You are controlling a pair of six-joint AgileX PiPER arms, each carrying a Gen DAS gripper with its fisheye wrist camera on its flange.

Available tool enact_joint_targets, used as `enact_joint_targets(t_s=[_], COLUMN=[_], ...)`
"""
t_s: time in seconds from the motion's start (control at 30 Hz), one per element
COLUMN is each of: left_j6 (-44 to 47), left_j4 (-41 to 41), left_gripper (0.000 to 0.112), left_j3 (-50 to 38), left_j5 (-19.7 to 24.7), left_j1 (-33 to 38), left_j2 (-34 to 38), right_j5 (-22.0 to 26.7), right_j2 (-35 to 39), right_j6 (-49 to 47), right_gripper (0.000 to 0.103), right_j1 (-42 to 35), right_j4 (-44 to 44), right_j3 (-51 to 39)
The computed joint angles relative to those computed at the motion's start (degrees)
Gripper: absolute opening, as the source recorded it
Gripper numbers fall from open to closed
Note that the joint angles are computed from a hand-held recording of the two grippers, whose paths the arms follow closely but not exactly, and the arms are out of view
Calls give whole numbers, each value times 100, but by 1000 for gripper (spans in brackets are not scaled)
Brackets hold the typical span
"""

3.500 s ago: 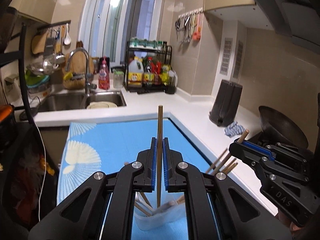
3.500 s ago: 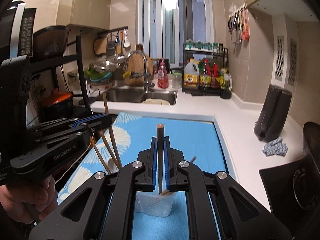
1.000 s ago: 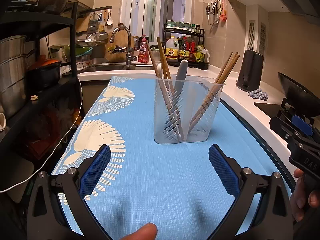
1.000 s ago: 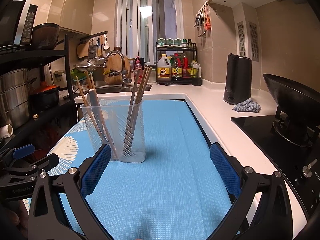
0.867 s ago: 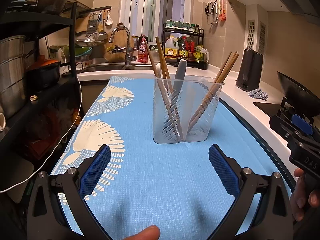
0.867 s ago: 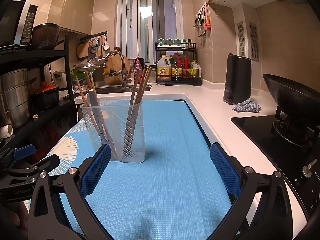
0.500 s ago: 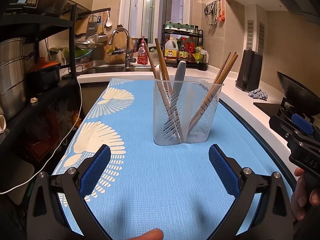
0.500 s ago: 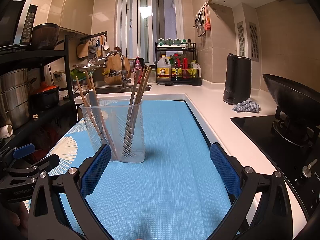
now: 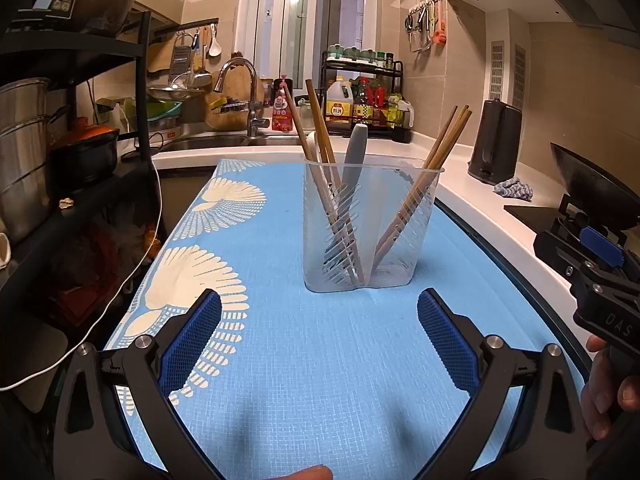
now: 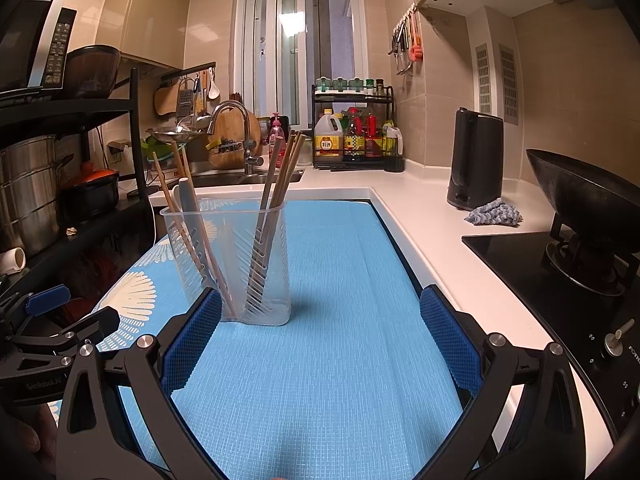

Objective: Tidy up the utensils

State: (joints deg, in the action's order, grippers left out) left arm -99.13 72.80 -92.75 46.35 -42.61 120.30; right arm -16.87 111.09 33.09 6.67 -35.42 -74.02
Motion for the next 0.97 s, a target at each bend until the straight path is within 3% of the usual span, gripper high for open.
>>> enact_joint_targets(t_s=[0.97], left_j6=[48], left_j4=[-7], left_gripper=[95], left_j3=[-11], left_j5=[-39], left_j1=[42], left_j2=[14], right_j5=[-9], right_j2=[9], right_j6=[38], right_gripper=[98], right_j1=[-22], right_j4=[-75], right_j3=[-15])
